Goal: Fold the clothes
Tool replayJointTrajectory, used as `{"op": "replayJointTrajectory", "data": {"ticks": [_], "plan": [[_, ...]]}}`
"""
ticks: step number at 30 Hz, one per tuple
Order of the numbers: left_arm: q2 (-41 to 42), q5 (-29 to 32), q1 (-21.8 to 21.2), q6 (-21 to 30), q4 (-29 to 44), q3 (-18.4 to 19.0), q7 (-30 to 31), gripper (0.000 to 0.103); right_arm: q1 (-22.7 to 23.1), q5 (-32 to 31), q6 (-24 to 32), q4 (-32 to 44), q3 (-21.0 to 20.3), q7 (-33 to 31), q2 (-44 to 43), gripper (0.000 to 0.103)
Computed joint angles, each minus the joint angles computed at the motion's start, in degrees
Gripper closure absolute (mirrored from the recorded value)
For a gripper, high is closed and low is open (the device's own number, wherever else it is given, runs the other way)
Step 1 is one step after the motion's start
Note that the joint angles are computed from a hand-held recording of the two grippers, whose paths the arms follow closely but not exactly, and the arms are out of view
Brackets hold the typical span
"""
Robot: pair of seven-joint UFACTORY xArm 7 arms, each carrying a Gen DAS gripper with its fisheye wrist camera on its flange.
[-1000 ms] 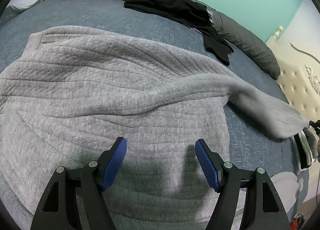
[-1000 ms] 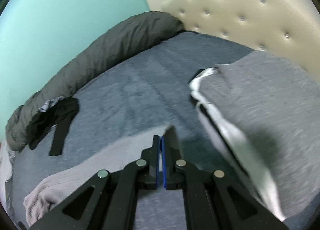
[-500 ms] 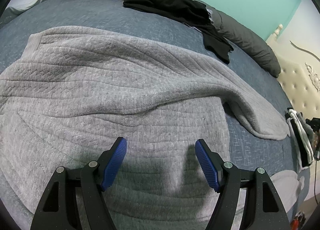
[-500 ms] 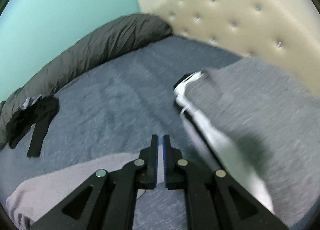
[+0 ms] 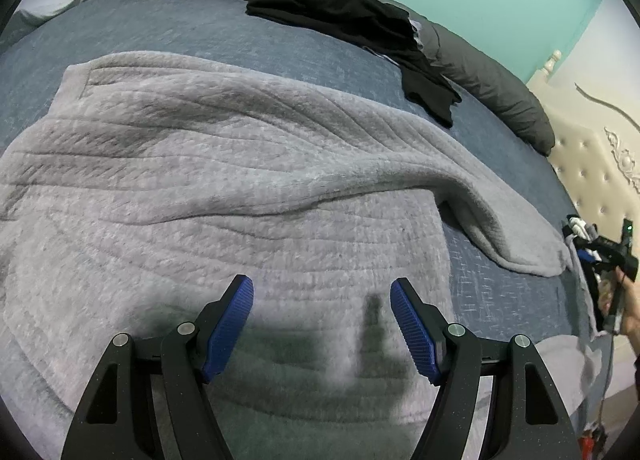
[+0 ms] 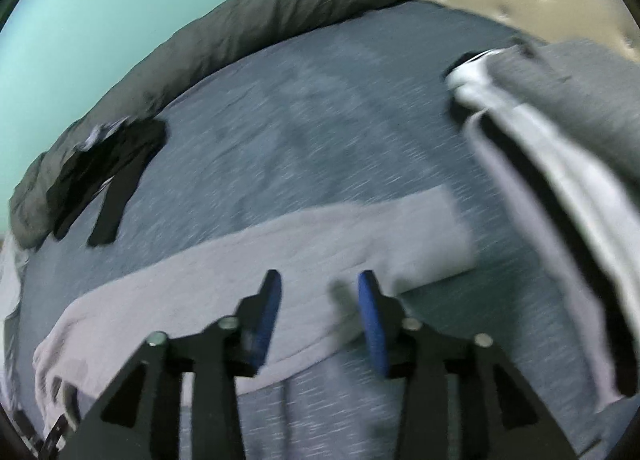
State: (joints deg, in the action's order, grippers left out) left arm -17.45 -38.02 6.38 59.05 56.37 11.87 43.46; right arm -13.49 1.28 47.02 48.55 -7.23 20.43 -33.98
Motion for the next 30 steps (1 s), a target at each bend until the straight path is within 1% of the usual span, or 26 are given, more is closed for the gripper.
{"op": "replayJointTrajectory", "data": {"ticks": [3,8,11,15,18,20,22,25,27,29,30], "plan": [[0.28,-0.33,0.48,1.75,1.27,0.80,-0.22,0.028,2.43,2.62,-0.59,-0.82,0.87,0.42,0.59,0.060],[-0.35,-0.21,1.72,2.62,3.24,1.89,0.49,0.028,5.45,6.63,-1.92,-3.35,1.53,2.17,-0.82,0.060],[-0.18,0.00,2.38,3.35,4.47,2.32,-0.34,0.028,7.88,9.92,-4.76,-6.66,2.68,4.41,-3.88,0.058],[-0.75,0.88,3.96,5.99,5.33,3.92,0.44,0.028,12.58,12.96,-6.43,-9.11,4.65,6.04,-6.48,0.057],[-1.09,2.26,5.45,7.90,6.17,5.07,1.17,0.028,15.65,14.73,-8.19,-11.56,6.57,8.45,-8.94,0.056],[-0.92,2.77,6.58,11.02,7.29,6.41,1.43,0.028,17.34,15.34,-8.31,-12.52,7.23,9.97,-10.43,0.056],[-0.53,3.67,8.16,14.38,8.71,7.77,1.59,0.028,18.80,15.68,-7.24,-13.08,7.59,11.25,-12.23,0.056],[0.48,4.56,10.79,18.87,11.17,9.47,1.51,0.028,18.48,14.30,-3.99,-13.77,8.31,13.90,-16.62,0.056],[1.22,4.99,12.60,21.31,12.92,10.42,1.88,0.028,17.49,13.23,0.03,-14.44,7.73,15.69,-21.04,0.056],[2.19,5.67,14.40,23.14,14.47,11.10,2.30,0.028,16.33,12.12,4.75,-14.85,6.87,17.00,-25.46,0.052],[2.76,6.08,15.31,23.94,15.20,11.35,2.45,0.028,15.85,11.46,7.15,-15.06,6.51,17.23,-27.50,0.052]]}}
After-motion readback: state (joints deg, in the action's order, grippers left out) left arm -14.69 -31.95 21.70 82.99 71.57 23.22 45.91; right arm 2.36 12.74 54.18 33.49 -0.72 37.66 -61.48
